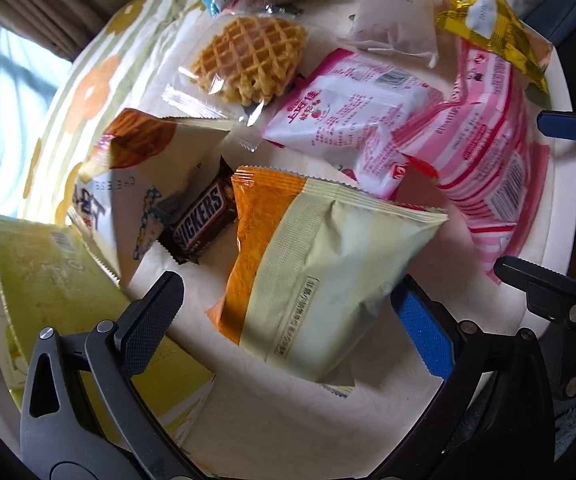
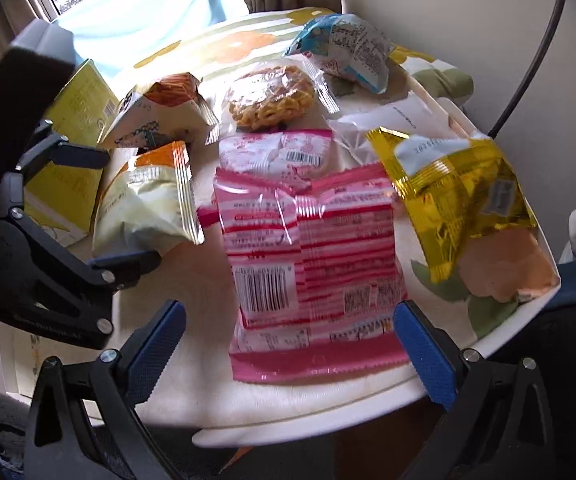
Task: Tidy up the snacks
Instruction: 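Move both tools back to the pile toward the orange-cream and pink packets, then grasp the orange-cream bag with the left tool while the right grasps the pink pack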
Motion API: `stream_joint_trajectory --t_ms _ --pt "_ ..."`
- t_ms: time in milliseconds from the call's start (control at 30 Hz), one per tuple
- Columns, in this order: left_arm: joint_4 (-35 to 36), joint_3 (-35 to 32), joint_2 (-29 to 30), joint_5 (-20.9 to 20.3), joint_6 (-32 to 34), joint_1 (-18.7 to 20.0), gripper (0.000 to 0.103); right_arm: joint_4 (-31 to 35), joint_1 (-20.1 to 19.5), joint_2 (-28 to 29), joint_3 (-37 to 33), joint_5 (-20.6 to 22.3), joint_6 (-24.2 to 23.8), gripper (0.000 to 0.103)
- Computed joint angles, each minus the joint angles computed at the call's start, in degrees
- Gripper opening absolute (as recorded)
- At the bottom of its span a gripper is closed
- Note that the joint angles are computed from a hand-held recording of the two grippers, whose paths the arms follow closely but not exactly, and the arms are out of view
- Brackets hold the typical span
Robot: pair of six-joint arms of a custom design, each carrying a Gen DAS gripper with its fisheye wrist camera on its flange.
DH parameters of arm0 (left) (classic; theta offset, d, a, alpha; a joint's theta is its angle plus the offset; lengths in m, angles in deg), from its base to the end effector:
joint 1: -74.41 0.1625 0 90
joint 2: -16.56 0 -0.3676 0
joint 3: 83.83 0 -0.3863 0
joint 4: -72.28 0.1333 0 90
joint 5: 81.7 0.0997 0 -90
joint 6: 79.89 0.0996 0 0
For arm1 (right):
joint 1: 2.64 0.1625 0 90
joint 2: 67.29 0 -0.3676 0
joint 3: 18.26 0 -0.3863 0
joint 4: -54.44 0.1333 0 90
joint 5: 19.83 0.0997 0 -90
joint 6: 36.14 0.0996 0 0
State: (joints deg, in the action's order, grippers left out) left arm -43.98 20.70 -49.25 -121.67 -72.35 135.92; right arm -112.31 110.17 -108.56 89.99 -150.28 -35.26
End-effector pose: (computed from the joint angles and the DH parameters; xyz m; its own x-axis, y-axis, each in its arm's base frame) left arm -0.0712 -0.5707 0.1722 -0.4204 0.5605 -0.7135 0.5255 0.7915 0.3121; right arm 0.2721 -0.4697 -0.0083 -0.7499 -0.1796 0.6367 -0.3706 0.9113 -0.1795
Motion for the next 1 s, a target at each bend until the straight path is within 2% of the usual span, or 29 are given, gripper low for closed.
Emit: stream_joint_trajectory --t_ms 233,300,333,433,500,667,867,967,1000 --pt "0.47 -2.06 1.77 -1.65 0.10 1.77 0.099 -1.12 -1.27 1.44 -1.68 -0.24 -2.20 0.103" --pt "1.62 -3.20 2.43 -2.94 -0.74 2.37 0.085 -1.55 -1.66 1.74 -1.98 0.10 -2.90 0.103" --pt "2.62 -3.80 2.70 -3.65 -1.32 2.74 0.081 -1.58 -1.82 1.93 -2.12 -0.02 -3.27 0.103" --pt "0.94 -2.87 2.67 -2.27 -0.79 2.69 0.074 -2.00 -2.15 2.28 -2.33 -0.22 -4.10 0.103" --pt "0.88 -3.09 2.43 -3.21 -0.72 2.95 0.067 -2.16 -2.32 2.37 -2.43 -0.24 -4.43 0.103" --pt "0.87 -3.21 2.21 -3.27 -0.63 3.07 0.065 -2.91 -2.97 2.73 -2.50 0.04 -5.51 0.103" --pt "1.28 -2.59 1.24 -3.70 -3.52 2.35 0.065 -3.19 -3.55 3.09 -2.52 0.38 -7.21 0.102" --pt "1.63 -2.01 0.64 -3.31 -5.23 1.93 0.065 -2.93 -3.61 3.37 -2.72 0.29 -8.25 0.094" --pt "1.75 -1.93 0.47 -3.22 -5.77 1.89 0.065 -3.42 -3.52 3.36 -2.54 0.26 -8.91 0.087"
